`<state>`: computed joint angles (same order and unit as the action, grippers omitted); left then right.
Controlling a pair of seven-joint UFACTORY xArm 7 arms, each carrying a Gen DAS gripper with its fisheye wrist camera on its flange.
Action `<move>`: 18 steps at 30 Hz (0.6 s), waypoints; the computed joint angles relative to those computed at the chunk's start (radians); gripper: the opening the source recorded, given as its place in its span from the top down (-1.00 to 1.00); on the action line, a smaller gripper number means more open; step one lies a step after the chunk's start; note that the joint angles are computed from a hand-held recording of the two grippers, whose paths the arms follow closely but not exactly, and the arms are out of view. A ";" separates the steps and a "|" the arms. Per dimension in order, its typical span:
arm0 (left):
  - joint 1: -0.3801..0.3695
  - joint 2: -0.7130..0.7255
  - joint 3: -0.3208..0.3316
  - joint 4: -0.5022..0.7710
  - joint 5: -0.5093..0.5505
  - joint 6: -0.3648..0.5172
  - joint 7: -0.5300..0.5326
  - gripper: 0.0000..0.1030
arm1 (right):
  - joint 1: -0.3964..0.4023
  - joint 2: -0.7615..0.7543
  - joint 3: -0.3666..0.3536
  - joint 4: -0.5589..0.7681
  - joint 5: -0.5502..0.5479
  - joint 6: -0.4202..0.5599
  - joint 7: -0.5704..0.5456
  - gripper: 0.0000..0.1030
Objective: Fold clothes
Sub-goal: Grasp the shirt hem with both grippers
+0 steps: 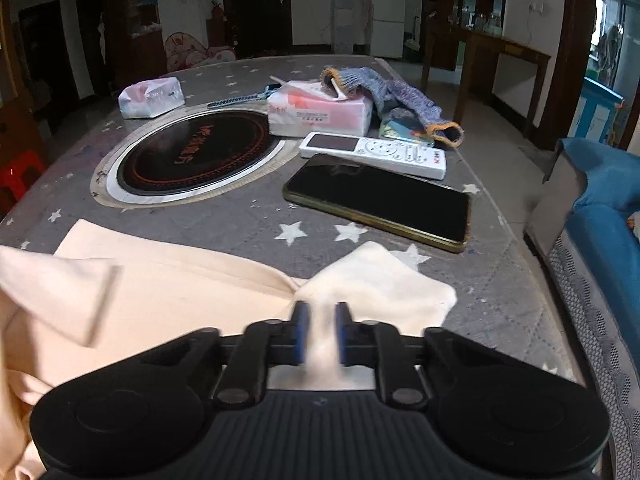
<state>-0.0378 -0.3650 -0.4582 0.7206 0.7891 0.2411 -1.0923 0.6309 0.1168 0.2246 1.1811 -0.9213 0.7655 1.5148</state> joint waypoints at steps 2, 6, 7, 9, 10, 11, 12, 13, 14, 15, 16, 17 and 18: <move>-0.025 -0.066 0.045 -0.055 -0.050 -0.002 0.017 0.82 | 0.000 -0.017 0.000 -0.013 -0.010 -0.003 0.017 0.94; -0.050 -0.201 0.099 -0.166 -0.168 0.012 0.064 0.82 | -0.010 -0.021 0.006 -0.010 0.000 -0.017 0.021 0.81; -0.056 -0.229 0.106 -0.189 -0.195 0.022 0.074 0.82 | -0.011 -0.016 0.006 -0.003 0.003 -0.018 0.022 0.72; -0.072 -0.279 0.121 -0.234 -0.246 0.036 0.094 0.82 | -0.005 0.015 0.006 0.027 0.006 0.007 0.004 0.48; -0.080 -0.303 0.128 -0.257 -0.270 0.042 0.104 0.82 | 0.000 0.027 0.004 0.038 0.008 0.017 -0.009 0.48; -0.088 -0.327 0.135 -0.279 -0.294 0.049 0.115 0.82 | 0.007 0.043 0.003 0.052 0.009 0.033 -0.031 0.52; -0.100 -0.349 0.143 -0.298 -0.319 0.060 0.128 0.82 | 0.015 0.047 -0.002 0.055 0.000 0.040 -0.033 0.79; -0.110 -0.365 0.153 -0.314 -0.341 0.069 0.144 0.82 | 0.024 0.046 -0.005 0.054 -0.014 0.047 -0.032 0.89; -0.114 -0.384 0.155 -0.328 -0.361 0.079 0.154 0.82 | 0.031 0.042 -0.007 0.051 -0.029 0.052 -0.029 0.91; -0.117 -0.403 0.157 -0.342 -0.381 0.089 0.163 0.82 | 0.035 0.026 -0.009 0.038 -0.042 0.047 -0.011 0.92; -0.121 -0.420 0.163 -0.356 -0.401 0.090 0.174 0.82 | 0.038 0.002 -0.008 0.020 -0.062 0.044 0.014 0.93; -0.123 -0.436 0.166 -0.366 -0.421 0.095 0.182 0.82 | 0.038 -0.022 -0.004 0.001 -0.081 0.043 0.039 0.93; -0.125 -0.451 0.169 -0.376 -0.441 0.100 0.190 0.82 | 0.036 -0.053 0.003 -0.021 -0.101 0.045 0.065 0.93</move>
